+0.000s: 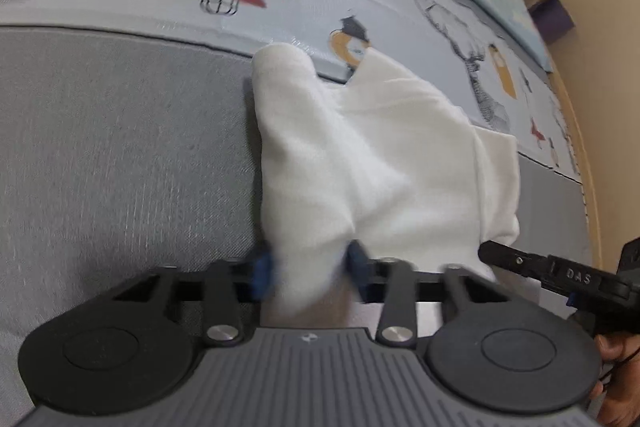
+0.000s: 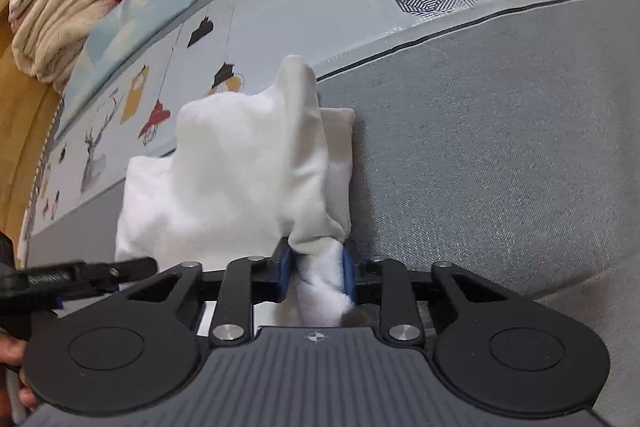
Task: Fold small clothes
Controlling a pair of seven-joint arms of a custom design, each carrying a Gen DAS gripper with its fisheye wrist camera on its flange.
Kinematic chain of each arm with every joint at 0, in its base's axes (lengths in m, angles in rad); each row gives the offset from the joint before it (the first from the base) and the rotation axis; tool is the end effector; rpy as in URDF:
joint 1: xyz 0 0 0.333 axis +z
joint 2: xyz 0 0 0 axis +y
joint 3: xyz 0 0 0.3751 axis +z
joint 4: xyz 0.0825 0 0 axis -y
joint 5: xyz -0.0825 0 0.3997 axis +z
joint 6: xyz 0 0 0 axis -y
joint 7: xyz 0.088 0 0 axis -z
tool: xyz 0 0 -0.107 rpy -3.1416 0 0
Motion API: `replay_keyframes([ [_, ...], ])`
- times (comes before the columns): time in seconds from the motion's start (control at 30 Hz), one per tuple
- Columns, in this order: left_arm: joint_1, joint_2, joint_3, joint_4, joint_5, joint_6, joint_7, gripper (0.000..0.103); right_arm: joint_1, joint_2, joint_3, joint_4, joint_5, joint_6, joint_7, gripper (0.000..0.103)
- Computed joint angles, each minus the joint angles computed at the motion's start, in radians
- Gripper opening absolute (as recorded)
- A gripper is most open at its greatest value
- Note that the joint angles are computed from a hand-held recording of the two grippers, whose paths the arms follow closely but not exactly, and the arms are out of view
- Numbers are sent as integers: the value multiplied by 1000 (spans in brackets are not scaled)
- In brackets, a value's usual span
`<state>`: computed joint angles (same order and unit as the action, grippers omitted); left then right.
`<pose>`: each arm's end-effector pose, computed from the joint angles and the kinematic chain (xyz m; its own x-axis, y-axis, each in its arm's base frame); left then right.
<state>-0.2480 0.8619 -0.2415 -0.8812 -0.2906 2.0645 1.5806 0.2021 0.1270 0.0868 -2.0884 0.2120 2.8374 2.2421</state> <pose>0.7956 -0.3323 0.4688 -0.3205 -0.8339 0.4494 -0.9361 0.2064 -0.2847 0.6090 0.1674 0.4840 -0.3911 -0.7785 -0.4908 -0.7435 0.5816 -0.3301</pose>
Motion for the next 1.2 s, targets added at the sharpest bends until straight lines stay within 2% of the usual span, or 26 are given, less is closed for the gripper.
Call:
replay_keyframes([
  [0.03, 5, -12, -3, -19, -5, 28, 13, 30, 2, -2, -2, -4, 0, 11, 14, 21],
  [0.1, 8, -59, 2, -91, -2, 136, 44, 28, 15, -1, -14, -6, -39, 41, 67, 18],
  [0.2, 28, -120, -1, -178, -17, 274, 84, 31, 21, 15, -10, -6, -67, 163, 93, 16],
  [0.23, 35, -138, 2, -205, -23, 322, 86, 33, 38, 26, -27, 2, -119, 201, 125, 16],
  [0.27, 30, -160, 20, -242, -13, 383, 75, 39, 79, 36, -73, 12, -209, 230, 198, 18],
  [0.3, 16, -189, 54, -292, 14, 462, 46, 47, 147, 50, -151, 30, -330, 247, 311, 21],
  [0.33, 11, -205, 69, -317, 33, 493, 28, 49, 186, 61, -194, 51, -396, 233, 385, 23],
  [0.37, 24, -215, 62, -331, 33, 493, 30, 50, 199, 67, -207, 68, -432, 206, 427, 23],
  [0.4, 53, -217, 33, -330, 9, 454, 49, 50, 229, 72, -239, 89, -495, 157, 490, 25],
  [0.47, 87, -211, -1, -314, -25, 357, 78, 49, 235, 70, -243, 106, -561, 108, 540, 30],
  [0.53, 80, -204, 7, -301, -9, 287, 94, 49, 194, 57, -197, 94, -557, 136, 497, 34],
  [0.57, 67, -197, 19, -288, 16, 252, 97, 49, 151, 53, -146, 84, -510, 155, 439, 40],
  [0.6, 44, -185, 40, -271, 58, 204, 91, 49, 85, 50, -65, 73, -408, 170, 334, 43],
  [0.63, 21, -178, 65, -263, 106, 158, 81, 50, 51, 51, -19, 70, -339, 157, 264, 43],
  [0.67, 2, -189, 87, -288, 150, 143, 71, 58, 45, 61, -8, 93, -341, 99, 244, 43],
  [0.7, -18, -204, 105, -317, 189, 161, 53, 63, 73, 69, -32, 127, -396, -10, 262, 46],
  [0.73, -32, -228, 117, -358, 220, 209, 36, 63, 84, 80, -37, 157, -418, -118, 253, 49],
  [0.77, -54, -260, 136, -405, 266, 267, 12, 63, 85, 84, -37, 164, -416, -171, 252, 48],
  [0.83, -106, -345, 185, -532, 389, 437, -54, 63, 105, 66, -62, 151, -479, -181, 333, 48],
  [0.9, -114, -420, 190, -628, 445, 562, -93, 78, 137, 30, -92, 140, -634, -198, 434, 48],
  [0.97, -115, -478, 189, -689, 475, 624, -132, 87, 171, -6, -105, 154, -842, -303, 558, 48],
  [1.0, -117, -513, 190, -727, 494, 660, -153, 87, 175, -28, -98, 156, -906, -351, 606, 48],
  [1.07, -135, -587, 212, -811, 568, 743, -230, 88, 166, -86, -76, 128, -979, -366, 698, 50],
  [1.13, -172, -669, 255, -905, 701, 829, -377, 90, 154, -154, -44, 92, -1051, -347, 781, 55],
  [1.2, -195, -742, 276, -986, 831, 886, -509, 90, 146, -222, 2, 55, -1139, -346, 849, 70],
])
